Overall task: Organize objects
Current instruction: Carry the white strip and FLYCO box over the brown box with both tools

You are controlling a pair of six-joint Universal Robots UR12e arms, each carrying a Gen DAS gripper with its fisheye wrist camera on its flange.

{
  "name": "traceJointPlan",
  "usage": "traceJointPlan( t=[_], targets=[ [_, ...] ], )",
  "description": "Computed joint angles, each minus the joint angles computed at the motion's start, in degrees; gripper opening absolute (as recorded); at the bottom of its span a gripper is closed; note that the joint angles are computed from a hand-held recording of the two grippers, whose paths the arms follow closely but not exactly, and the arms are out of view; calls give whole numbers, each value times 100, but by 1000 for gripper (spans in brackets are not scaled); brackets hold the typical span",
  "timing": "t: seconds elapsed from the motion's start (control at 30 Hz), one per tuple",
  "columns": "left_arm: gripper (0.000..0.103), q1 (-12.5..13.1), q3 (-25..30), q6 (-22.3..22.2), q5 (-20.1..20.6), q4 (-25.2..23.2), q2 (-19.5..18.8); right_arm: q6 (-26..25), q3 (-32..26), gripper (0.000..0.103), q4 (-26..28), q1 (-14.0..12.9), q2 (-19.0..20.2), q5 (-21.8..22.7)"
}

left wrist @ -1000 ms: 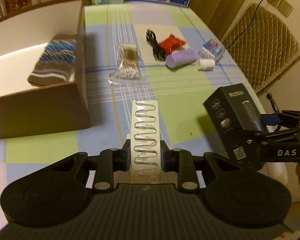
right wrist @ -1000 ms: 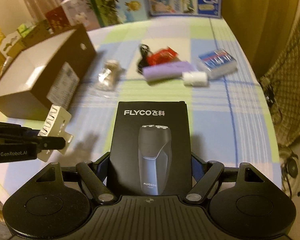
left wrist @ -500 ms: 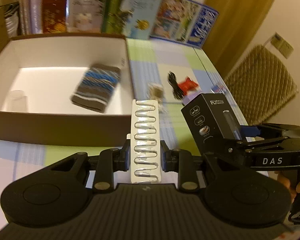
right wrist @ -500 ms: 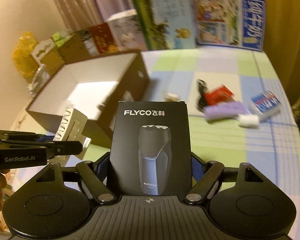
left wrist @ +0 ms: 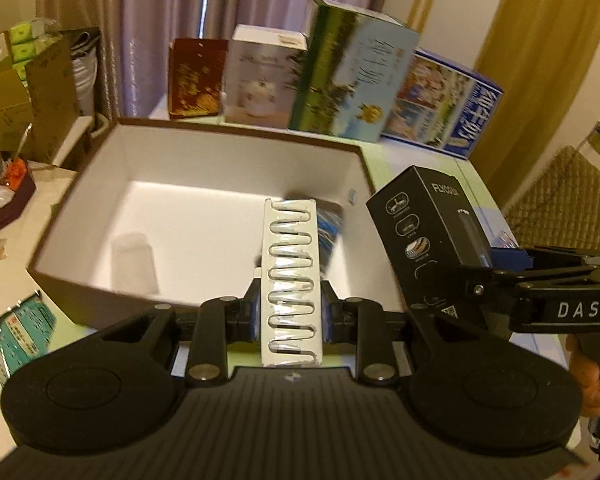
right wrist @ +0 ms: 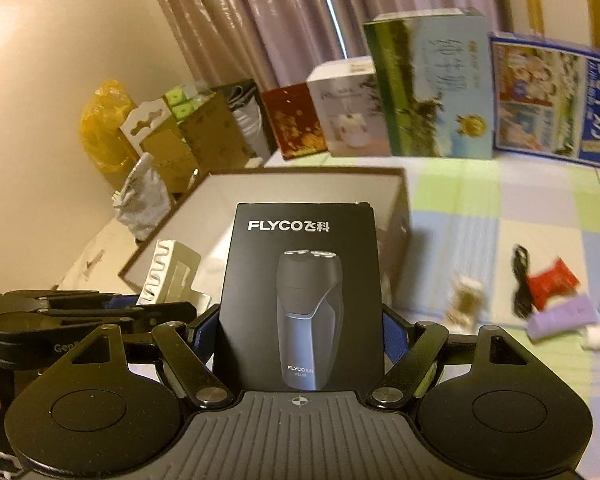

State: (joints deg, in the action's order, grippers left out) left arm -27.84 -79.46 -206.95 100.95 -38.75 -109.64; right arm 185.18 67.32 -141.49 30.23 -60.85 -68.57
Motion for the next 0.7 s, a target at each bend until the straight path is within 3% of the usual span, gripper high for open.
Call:
traceJointPlan(
  t=[0.37,0.7],
  targets=[
    [23,331,224,236,-52,-138,-194,2,-1119,76,501,225,743,-514],
    [23,564,421,447,-289,-415,-399,160,-1930,76,1284,395,1255,-1301]
  ],
)
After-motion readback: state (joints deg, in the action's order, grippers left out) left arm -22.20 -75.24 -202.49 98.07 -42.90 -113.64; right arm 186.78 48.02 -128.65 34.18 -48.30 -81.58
